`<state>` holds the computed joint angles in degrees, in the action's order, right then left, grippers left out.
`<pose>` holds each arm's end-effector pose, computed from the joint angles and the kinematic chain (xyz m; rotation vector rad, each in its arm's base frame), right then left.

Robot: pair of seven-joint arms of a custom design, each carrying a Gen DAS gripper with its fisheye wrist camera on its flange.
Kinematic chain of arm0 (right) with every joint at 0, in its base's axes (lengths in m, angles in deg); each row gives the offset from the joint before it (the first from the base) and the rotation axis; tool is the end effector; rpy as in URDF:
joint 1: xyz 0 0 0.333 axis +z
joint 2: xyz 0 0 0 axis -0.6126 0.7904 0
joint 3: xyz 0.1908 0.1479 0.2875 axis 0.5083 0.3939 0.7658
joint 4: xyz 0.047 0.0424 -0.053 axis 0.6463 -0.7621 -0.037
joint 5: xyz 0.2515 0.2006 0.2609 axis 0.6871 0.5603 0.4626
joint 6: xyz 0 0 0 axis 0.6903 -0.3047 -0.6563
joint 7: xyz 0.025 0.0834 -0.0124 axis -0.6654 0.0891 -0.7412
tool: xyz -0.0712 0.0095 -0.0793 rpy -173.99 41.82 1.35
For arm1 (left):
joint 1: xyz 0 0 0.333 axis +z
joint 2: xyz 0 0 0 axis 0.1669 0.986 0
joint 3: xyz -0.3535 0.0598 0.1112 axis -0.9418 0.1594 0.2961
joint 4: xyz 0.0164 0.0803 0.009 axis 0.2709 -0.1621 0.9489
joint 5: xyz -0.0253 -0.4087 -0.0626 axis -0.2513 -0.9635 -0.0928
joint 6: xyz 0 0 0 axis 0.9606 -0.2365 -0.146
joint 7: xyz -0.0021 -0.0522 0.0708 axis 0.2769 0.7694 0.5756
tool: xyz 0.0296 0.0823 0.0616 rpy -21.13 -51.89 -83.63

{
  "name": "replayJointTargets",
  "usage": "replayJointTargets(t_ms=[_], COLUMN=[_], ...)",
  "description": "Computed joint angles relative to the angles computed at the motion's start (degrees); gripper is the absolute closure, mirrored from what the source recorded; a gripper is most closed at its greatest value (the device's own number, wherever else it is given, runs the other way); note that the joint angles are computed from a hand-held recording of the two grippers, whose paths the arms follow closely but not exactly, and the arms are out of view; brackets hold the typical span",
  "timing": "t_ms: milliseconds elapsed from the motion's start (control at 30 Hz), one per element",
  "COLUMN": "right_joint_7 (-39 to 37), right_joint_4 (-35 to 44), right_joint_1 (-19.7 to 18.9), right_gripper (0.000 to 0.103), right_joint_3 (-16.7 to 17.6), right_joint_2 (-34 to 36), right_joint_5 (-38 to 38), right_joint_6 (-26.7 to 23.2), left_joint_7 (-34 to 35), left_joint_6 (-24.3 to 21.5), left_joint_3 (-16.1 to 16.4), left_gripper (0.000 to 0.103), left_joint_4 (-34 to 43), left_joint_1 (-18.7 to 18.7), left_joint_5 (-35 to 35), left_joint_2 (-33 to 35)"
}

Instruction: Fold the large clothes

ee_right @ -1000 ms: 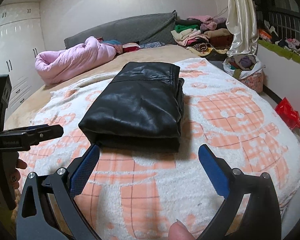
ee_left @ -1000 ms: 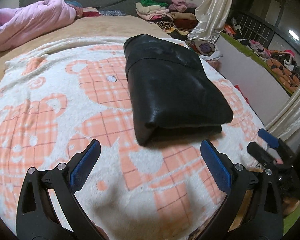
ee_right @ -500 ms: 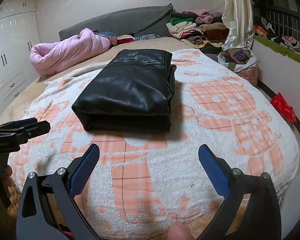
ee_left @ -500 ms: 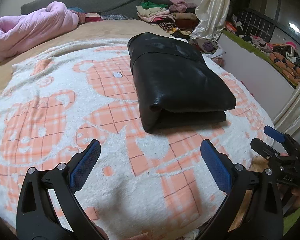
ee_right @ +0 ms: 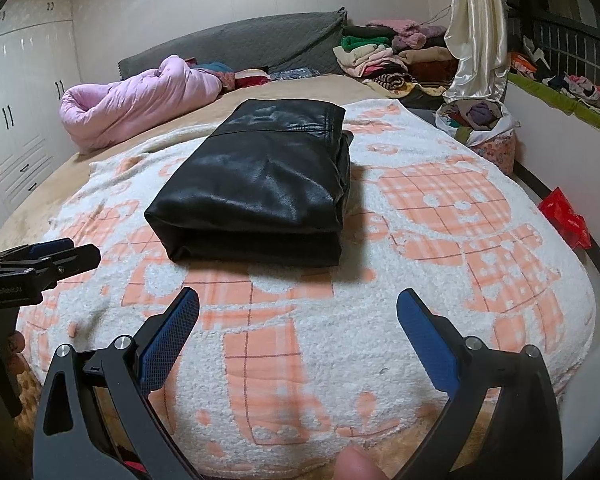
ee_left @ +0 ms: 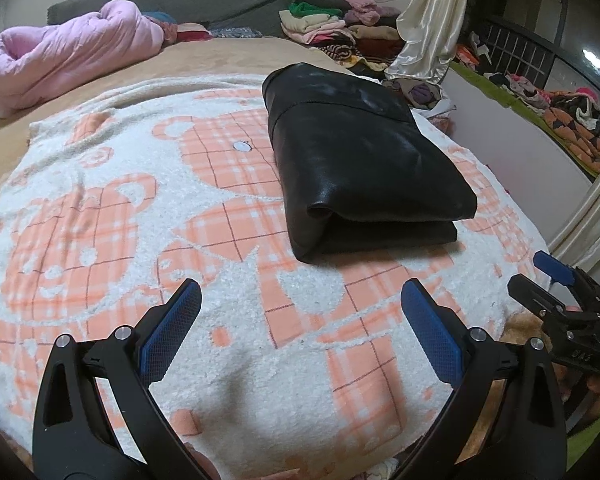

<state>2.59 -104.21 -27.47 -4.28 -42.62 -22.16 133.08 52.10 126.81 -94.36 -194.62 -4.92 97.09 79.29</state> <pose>0.5802 0.0643 0.5472 -1.7000 1.6002 -0.6303 0.5979 -0.2901 0.5858 -1.7641 1.9273 -0.9107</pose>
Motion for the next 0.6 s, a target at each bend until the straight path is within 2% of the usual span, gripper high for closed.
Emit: replayJointTargets(t_ms=[100, 600], right_joint_7=[2.15, 3.07], right_joint_4=[-0.17, -0.36], right_joint_1=[-0.45, -0.18], right_gripper=[0.004, 0.004], right_joint_3=[0.22, -0.13], right_joint_2=[-0.18, -0.48], right_joint_5=[-2.09, -3.00], right_joint_6=[0.23, 0.41], left_joint_7=[-0.75, -1.47], left_joint_6=[-0.27, -0.82], left_joint_3=[0.17, 0.08], left_gripper=[0.009, 0.009], left_joint_4=[0.00, 0.25], left_joint_1=[-0.13, -0.13], left_joint_5=[0.89, 1.89], left_joint_2=[-0.10, -0.19])
